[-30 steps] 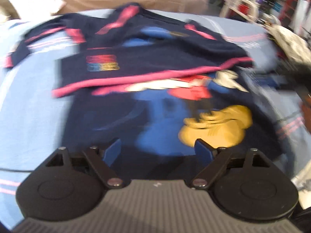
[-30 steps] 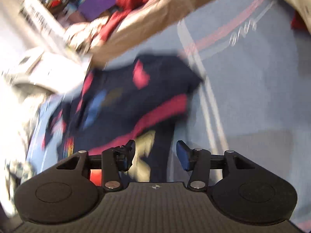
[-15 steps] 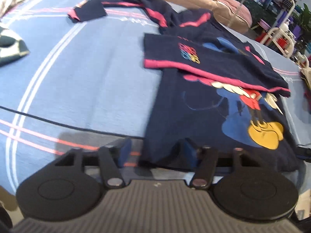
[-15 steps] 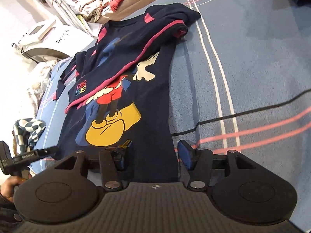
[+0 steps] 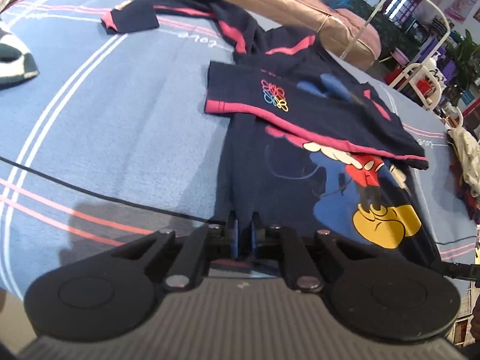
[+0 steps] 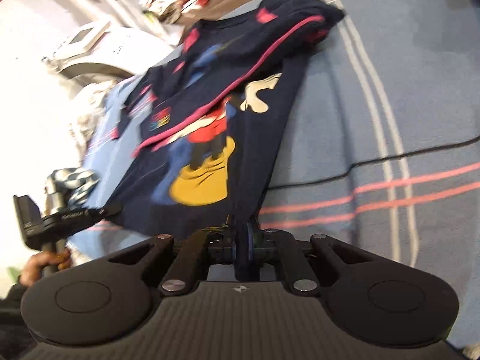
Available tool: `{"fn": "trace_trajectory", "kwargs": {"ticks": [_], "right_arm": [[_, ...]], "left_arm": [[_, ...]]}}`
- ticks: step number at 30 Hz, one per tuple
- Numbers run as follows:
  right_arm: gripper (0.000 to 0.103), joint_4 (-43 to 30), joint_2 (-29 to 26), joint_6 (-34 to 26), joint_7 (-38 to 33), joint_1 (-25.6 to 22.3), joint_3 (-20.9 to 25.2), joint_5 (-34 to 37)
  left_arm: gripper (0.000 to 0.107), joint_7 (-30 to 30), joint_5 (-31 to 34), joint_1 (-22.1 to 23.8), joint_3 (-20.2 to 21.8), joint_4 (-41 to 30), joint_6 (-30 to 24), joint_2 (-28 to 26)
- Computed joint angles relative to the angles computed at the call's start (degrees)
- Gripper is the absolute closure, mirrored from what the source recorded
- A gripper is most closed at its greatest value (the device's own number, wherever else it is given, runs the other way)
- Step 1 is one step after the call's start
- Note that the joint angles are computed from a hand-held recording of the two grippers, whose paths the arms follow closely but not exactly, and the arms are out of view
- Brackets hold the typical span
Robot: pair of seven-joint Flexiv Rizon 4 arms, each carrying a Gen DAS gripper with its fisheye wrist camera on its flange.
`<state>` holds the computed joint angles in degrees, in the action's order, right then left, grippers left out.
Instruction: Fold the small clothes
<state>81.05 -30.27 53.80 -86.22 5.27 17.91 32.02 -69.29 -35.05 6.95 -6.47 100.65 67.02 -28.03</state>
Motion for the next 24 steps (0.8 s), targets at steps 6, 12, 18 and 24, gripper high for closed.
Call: {"fn": "trace_trajectory", "kwargs": {"ticks": [6, 12, 18, 24], "right_arm": [[0.091, -1.45, 1.02, -9.56, -1.36, -1.73, 0.51, 1.72], [0.091, -3.39, 0.89, -18.17, -4.16, -2.74, 0.25, 4.85], [0.037, -2.05, 1.71, -17.10, -1.51, 0.36, -3.75, 0.00], [0.037, 1.41, 1.45, 4.66, 0.76, 4.16, -8.64, -10.50]], "left_arm": [[0.100, -3.47, 4.33, 0.00, 3.66, 0.26, -4.14, 2.51], [0.099, -7.80, 10.32, -0.96, 6.99, -0.44, -7.34, 2.99], [0.049, -17.75, 22.44, -4.27, 12.62, -4.45, -10.34, 1.75], [0.050, -20.77, 23.59, -2.76, 9.93, -6.06, -5.60, 1.28]]}}
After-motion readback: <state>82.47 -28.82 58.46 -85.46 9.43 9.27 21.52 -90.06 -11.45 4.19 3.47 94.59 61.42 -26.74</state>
